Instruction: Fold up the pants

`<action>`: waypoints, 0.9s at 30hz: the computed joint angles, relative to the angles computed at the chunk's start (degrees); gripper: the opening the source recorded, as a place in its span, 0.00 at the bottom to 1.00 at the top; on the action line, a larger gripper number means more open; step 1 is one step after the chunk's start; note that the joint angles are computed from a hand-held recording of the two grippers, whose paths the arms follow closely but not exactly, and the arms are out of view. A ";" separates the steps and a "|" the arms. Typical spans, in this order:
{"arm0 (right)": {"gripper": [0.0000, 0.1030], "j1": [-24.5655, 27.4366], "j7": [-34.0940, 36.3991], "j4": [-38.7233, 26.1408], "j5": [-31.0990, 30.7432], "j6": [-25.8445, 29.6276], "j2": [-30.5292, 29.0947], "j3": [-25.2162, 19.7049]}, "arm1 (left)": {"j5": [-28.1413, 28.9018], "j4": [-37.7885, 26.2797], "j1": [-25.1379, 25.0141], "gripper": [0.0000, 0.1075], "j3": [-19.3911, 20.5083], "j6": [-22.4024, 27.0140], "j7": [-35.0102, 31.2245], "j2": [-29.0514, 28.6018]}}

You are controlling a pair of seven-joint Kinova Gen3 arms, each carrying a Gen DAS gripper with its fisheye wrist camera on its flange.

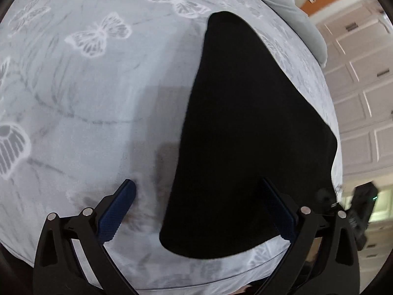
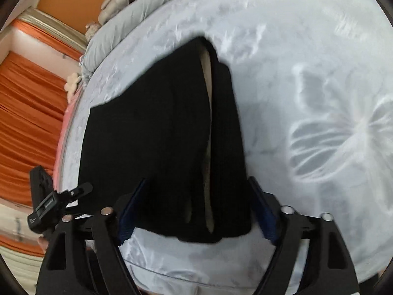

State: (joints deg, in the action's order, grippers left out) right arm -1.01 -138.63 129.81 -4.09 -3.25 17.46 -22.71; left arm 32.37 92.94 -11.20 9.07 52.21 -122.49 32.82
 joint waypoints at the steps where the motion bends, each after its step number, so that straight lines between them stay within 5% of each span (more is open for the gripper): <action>1: 0.42 1.32 -0.23 0.64 0.69 -1.80 0.22 -1.55 | 0.41 -0.39 -1.01 0.62 1.18 0.84 -1.07 0.13; 2: 0.39 2.35 -0.81 1.04 2.31 -2.67 -0.61 -2.95 | 1.24 -0.63 -2.83 0.46 3.41 2.49 -3.07 0.48; 4: 0.35 4.07 -2.88 2.16 6.08 -4.17 -3.26 -5.07 | 3.19 1.08 -5.56 0.36 4.68 3.01 -7.31 -1.95; 7: 0.35 10.61 -8.09 4.79 13.07 -7.29 -8.26 -13.04 | 8.07 5.76 -7.31 0.33 2.73 3.36 -14.30 -7.08; 9: 0.41 14.33 -11.06 4.94 17.73 -4.71 -7.87 -17.28 | 9.84 7.66 -6.56 0.40 -0.78 4.63 -17.48 -8.19; 12: 0.62 15.60 -14.51 4.92 19.16 -0.76 -1.61 -17.79 | 7.69 9.53 -2.51 0.58 -5.88 2.33 -15.61 -7.00; 17: 0.71 18.07 -13.06 5.19 15.36 -0.68 -3.80 -19.61 | 9.03 10.47 -5.51 0.87 -2.41 -1.18 -14.69 -7.62; 21: 0.72 23.85 -16.78 4.99 19.52 -3.05 -0.26 -25.04 | 10.72 8.95 -5.33 0.88 -2.62 1.10 -14.32 -6.12; 27: 0.76 20.29 -13.96 5.07 17.32 -3.37 0.39 -22.08 | 7.49 4.30 0.23 0.88 -5.61 5.18 -8.15 -1.38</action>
State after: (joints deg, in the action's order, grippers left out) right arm 19.28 -152.58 134.89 13.24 -6.62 17.85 -44.79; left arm 39.85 97.24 -10.97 3.45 57.39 -130.64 31.44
